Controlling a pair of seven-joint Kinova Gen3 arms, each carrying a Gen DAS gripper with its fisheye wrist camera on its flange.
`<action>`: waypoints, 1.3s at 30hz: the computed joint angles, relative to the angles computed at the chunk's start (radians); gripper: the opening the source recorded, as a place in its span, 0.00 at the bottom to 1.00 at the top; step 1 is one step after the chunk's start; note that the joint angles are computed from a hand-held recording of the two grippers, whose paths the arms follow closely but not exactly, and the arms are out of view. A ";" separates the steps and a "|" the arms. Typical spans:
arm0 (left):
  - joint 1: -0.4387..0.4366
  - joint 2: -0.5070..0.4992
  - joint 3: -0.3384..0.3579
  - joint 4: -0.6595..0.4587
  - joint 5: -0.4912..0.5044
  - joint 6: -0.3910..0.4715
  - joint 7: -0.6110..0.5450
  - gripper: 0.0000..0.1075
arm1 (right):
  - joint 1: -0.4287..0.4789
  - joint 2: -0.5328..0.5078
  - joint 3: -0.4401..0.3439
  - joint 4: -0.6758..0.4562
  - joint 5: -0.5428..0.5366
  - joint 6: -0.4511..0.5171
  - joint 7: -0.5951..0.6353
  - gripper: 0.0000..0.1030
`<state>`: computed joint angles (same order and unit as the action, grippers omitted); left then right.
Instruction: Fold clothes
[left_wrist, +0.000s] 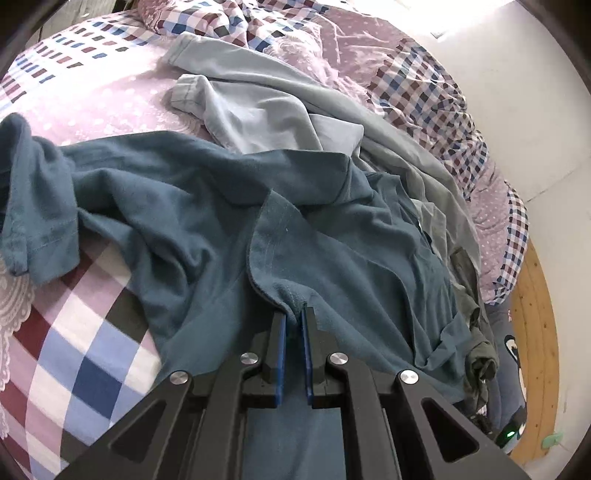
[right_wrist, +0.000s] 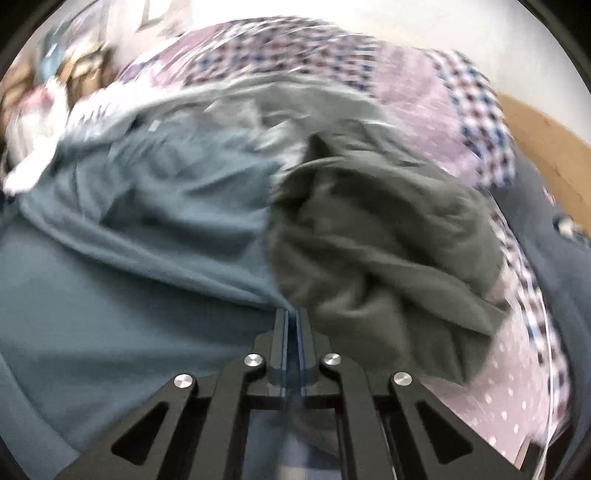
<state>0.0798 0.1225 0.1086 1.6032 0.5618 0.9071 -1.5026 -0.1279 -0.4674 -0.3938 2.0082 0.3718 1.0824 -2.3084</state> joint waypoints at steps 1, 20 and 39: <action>0.021 -0.002 -0.014 -0.002 -0.022 0.006 0.016 0.06 | 0.014 -0.013 0.009 -0.008 -0.006 0.015 -0.002 0.00; 0.109 -0.212 0.199 0.254 -0.673 -0.433 0.584 0.74 | 0.081 -0.054 0.177 0.009 -0.353 -0.360 0.128 0.36; 0.300 -0.159 -0.062 0.216 -0.286 -0.426 0.255 0.74 | 0.105 0.615 0.366 -0.527 -0.491 -0.082 0.379 0.38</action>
<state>0.3796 -0.0365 0.0470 1.8197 0.2758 0.4811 -1.2471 -0.0227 0.1474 -0.0274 1.4808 -0.1191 1.0007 -1.9293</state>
